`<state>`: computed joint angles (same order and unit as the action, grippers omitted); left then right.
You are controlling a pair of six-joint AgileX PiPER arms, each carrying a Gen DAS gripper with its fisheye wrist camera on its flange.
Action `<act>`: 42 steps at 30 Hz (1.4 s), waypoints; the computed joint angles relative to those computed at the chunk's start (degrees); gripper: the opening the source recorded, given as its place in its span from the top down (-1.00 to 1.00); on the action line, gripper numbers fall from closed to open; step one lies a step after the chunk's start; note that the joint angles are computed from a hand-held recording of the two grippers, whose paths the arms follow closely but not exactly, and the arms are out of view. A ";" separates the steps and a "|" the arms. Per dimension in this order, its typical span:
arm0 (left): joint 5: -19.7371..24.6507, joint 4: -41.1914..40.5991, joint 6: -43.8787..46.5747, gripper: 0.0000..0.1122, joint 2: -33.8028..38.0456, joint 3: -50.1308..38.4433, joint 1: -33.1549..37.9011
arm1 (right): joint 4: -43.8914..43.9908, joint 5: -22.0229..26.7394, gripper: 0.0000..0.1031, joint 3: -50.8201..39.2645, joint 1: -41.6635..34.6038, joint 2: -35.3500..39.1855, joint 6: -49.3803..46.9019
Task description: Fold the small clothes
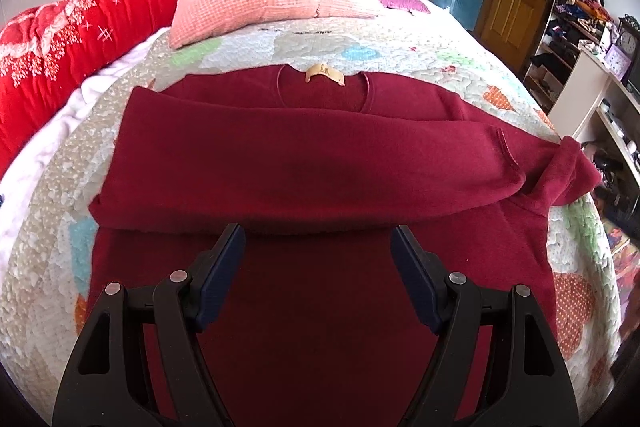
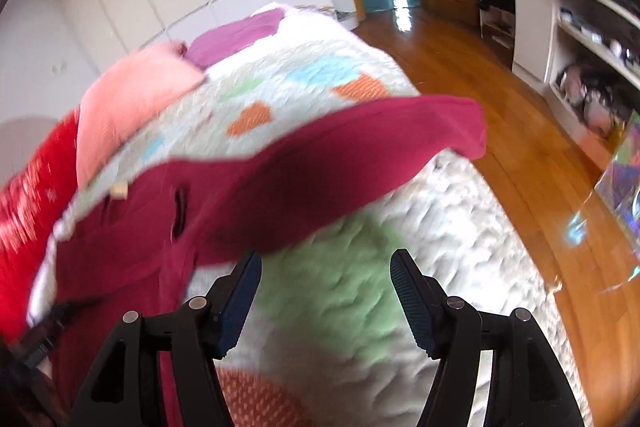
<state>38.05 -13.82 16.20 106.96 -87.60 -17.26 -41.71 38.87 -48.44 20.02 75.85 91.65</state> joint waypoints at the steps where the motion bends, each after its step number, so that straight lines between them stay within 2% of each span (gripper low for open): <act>1: 0.18 -0.25 0.11 -0.35 0.13 -0.07 0.00 | 1.06 -2.06 -0.26 0.26 -2.58 -1.17 -1.35; 3: 0.21 -0.20 0.26 -0.35 0.31 -0.11 -0.18 | 4.52 -5.81 -0.26 -0.62 -7.89 -1.86 -4.99; 5: -0.02 0.48 0.08 -0.35 0.37 -0.05 -0.51 | 11.70 -8.25 -0.26 -3.79 -13.06 0.33 -12.94; 9: 0.12 0.77 0.02 -0.35 0.71 -0.41 -0.48 | 29.86 -10.16 -0.26 -11.23 -20.81 8.66 -30.59; 11: 0.73 0.29 0.12 -0.35 1.16 -1.00 -0.25 | 34.45 -10.85 -0.23 -13.33 -22.56 12.41 -35.02; 12: 1.20 0.06 0.35 -0.35 1.38 -1.32 -0.12 | 33.31 -11.39 0.06 -13.45 -22.51 13.20 -34.58; 13: 1.34 0.05 0.45 -0.35 1.54 -1.53 -0.11 | 29.88 -10.64 0.53 -14.01 -21.85 13.77 -32.66; 14: 1.35 0.08 0.56 -0.35 1.57 -1.57 -0.08 | 26.65 -9.53 0.71 -14.02 -20.96 13.59 -31.22; 15: 1.31 0.09 0.74 -0.35 1.56 -1.52 0.04 | 25.71 -10.71 0.84 -12.15 -20.73 11.84 -30.67; 16: 1.41 -0.23 1.09 -0.35 1.63 -1.60 0.24 | 25.64 -12.35 0.87 -9.64 -20.93 9.44 -30.52; 18: 1.39 -0.94 1.47 -0.35 1.81 -1.70 0.54 | 19.26 -13.08 0.87 -3.59 -18.73 2.32 -24.24; 20: 1.94 -1.57 1.28 -0.35 2.26 -2.39 0.82 | 14.38 -11.57 0.87 2.31 -15.53 -4.65 -19.13; 22: 2.52 -2.74 1.58 -0.35 2.28 -2.55 1.02 | 18.66 -12.31 0.87 7.37 -15.04 -8.80 -22.04; 24: 2.26 -3.30 2.13 -0.35 1.56 -1.68 0.99 | 27.09 -14.88 0.86 12.73 -17.56 -11.91 -27.96; 25: 1.71 -3.09 2.49 -0.35 0.92 -0.80 0.80 | 28.49 -14.55 0.85 14.06 -18.46 -12.77 -28.38; 27: 1.22 -2.06 2.38 -0.35 0.41 -0.20 0.39 | 27.02 -14.37 0.77 16.86 -21.42 -14.99 -25.81; 29: 0.88 -1.17 1.93 -0.35 0.33 -0.13 0.17 | 27.85 -15.15 0.43 18.77 -25.54 -16.83 -25.58; 30: 1.01 -1.01 1.57 -0.35 0.45 -0.32 0.14 | 31.10 -16.38 0.12 19.25 -28.40 -16.99 -28.66; 31: 1.35 -1.23 1.43 -0.35 0.63 -0.60 0.26 | 33.52 -17.56 0.05 19.46 -30.15 -16.98 -30.93; 36: 1.70 0.03 0.61 -0.35 0.88 -0.95 -0.09 | 52.17 -21.47 0.05 16.60 -38.81 -14.45 -49.11; 38: 1.33 0.81 0.50 -0.35 0.70 -0.73 -0.34 | 58.02 -21.78 0.05 12.92 -41.05 -10.21 -55.07; 40: 1.00 1.48 0.09 -0.35 0.60 -0.66 -0.54 | 68.39 -21.73 0.05 9.05 -43.18 -4.93 -65.38; 42: 1.11 1.59 0.01 -0.35 0.59 -0.71 -0.56 | 72.86 -20.39 0.02 4.33 -44.76 1.48 -69.88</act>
<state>39.16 -12.23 16.20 107.55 -88.32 -17.82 31.15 18.48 -44.12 -24.74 77.33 21.77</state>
